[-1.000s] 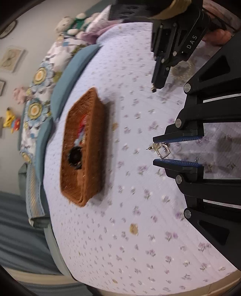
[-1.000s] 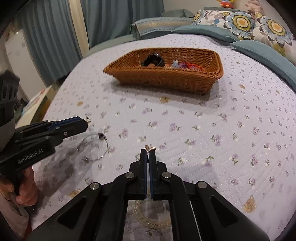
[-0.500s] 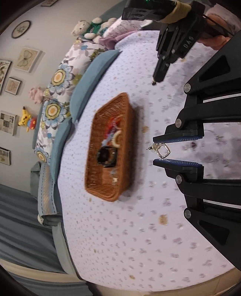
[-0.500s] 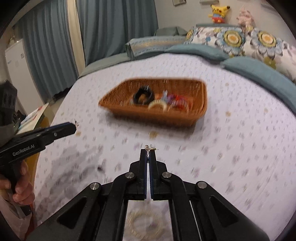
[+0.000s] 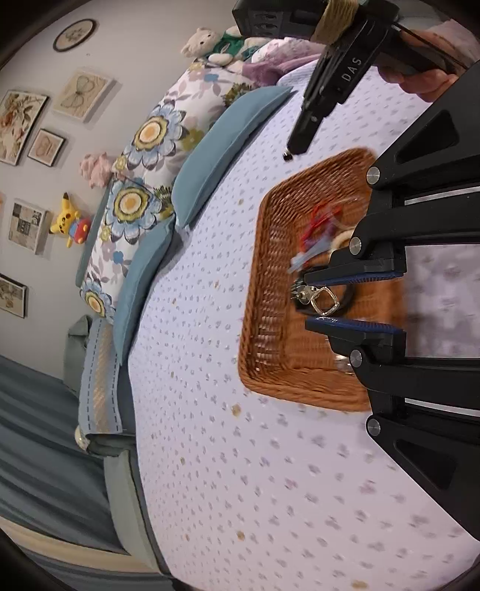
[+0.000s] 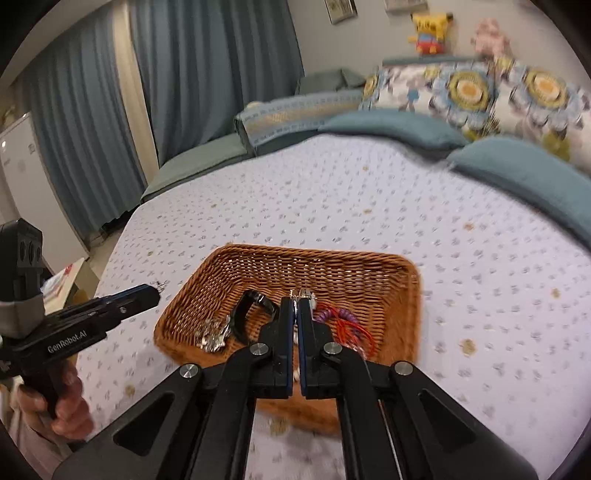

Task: Organize jewelry
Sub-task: 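Lower the charms into the basket and open both grippers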

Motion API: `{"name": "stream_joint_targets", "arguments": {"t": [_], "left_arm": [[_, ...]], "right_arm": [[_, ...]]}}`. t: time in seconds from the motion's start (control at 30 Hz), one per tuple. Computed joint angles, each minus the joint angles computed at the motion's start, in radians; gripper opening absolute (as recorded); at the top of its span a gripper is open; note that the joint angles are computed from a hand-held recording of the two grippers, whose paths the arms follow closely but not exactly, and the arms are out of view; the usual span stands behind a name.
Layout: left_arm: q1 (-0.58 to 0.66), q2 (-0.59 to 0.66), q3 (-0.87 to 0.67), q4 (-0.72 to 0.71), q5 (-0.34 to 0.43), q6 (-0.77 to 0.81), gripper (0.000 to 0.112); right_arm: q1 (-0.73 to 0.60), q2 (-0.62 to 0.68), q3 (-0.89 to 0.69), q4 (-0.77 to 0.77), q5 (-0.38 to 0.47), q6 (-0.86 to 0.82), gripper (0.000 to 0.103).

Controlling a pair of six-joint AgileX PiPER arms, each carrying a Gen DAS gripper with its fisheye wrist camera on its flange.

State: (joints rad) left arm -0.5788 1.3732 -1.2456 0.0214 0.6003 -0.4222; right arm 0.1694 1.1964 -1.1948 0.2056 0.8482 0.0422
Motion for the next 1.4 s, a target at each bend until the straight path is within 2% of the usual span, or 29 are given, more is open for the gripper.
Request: {"name": "stream_joint_targets", "arguments": {"t": [0.07,0.13,0.27,0.5,0.7,0.73,0.77,0.8,0.83,0.87,1.0,1.2,1.33,1.4], "left_arm": [[0.018,0.069,-0.042,-0.02,-0.013,0.028,0.016],[0.047,0.131,-0.07,-0.08,-0.029,0.081,0.017],[0.095,0.213,-0.091,-0.212,-0.057,0.186,0.016],[0.09,0.262,-0.088,-0.22,-0.069,0.206,0.017],[0.102,0.254,-0.075,-0.274,-0.069,0.226,0.018],[0.105,0.253,-0.078,-0.283,-0.062,0.232,0.023],[0.105,0.249,-0.078,-0.285,-0.057,0.23,0.036],[0.105,0.239,-0.073,-0.284,-0.057,0.223,0.044],[0.102,0.227,-0.065,-0.278,-0.064,0.216,0.054],[0.1,0.213,-0.055,-0.269,-0.073,0.211,0.055],[0.084,0.153,-0.047,-0.248,-0.034,0.204,0.055],[0.037,-0.041,0.036,-0.16,0.015,0.091,0.055],[-0.051,-0.225,0.152,-0.037,0.047,-0.076,0.055],[-0.123,-0.304,0.203,0.066,0.077,-0.205,0.055]], "right_arm": [[-0.027,0.086,-0.037,0.012,0.006,-0.003,0.003],[-0.036,0.173,-0.083,-0.038,0.032,0.064,0.003],[-0.11,0.284,-0.123,0.032,0.074,0.045,0.003],[-0.119,0.302,-0.103,0.006,0.027,0.046,0.003],[-0.128,0.302,-0.107,0.015,0.046,0.052,0.006],[-0.13,0.299,-0.107,0.014,0.05,0.051,0.008],[-0.141,0.304,-0.11,0.022,0.052,0.037,0.015],[-0.143,0.293,-0.102,0.021,0.051,0.037,0.029],[-0.146,0.275,-0.088,0.029,0.047,0.032,0.033],[-0.148,0.259,-0.077,0.037,0.048,0.027,0.035],[-0.205,0.166,-0.027,0.154,0.105,-0.05,0.035],[-0.242,-0.099,0.076,0.189,0.214,-0.079,0.035],[-0.242,-0.301,0.134,0.18,0.33,-0.08,0.035],[-0.143,-0.391,0.152,0.089,0.364,0.008,0.035]]}}
